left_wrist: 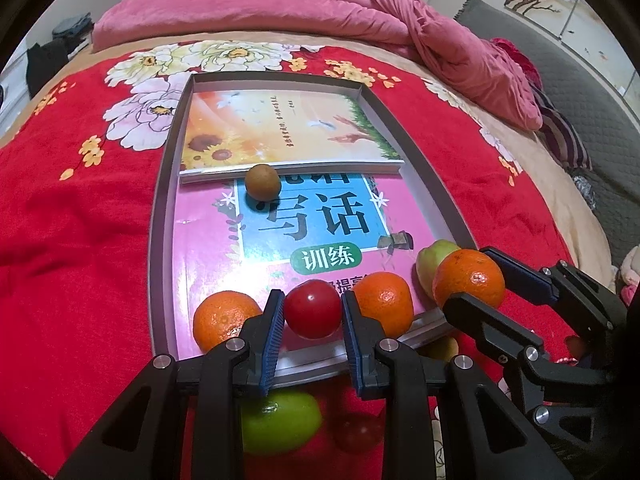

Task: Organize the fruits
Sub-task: 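Lower the cherry tomato into the tray with the left tool while the right tool lowers its tangerine there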

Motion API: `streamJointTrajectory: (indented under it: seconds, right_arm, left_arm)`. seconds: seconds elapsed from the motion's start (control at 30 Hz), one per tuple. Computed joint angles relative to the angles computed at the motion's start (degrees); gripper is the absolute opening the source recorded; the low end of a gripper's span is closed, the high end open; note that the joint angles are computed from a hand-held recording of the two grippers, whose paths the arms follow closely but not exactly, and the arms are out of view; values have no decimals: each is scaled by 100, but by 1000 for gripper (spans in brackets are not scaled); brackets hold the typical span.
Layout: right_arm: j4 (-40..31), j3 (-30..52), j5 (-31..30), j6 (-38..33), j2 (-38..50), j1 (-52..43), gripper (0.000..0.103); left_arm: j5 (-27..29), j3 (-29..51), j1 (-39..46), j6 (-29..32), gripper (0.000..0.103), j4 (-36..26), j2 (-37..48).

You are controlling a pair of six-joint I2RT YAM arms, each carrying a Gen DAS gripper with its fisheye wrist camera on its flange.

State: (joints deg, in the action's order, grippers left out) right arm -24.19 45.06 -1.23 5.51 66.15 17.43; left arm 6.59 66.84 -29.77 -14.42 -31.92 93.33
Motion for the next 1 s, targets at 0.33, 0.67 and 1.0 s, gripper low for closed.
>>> streamJointTrajectory:
  seconds: [0.33,0.67,1.0]
  right_arm:
    - [20,-1,-86,17,69,-37,41]
    - [68,-18,103,-10,176,87,41]
    - [171,-56,158,0,260,153,41]
  left_arm:
    - [16,66,6,37,29,-53,51]
    - [46,92,30,60,29,-61,78]
    - [41,76,33,43,29,-42,92]
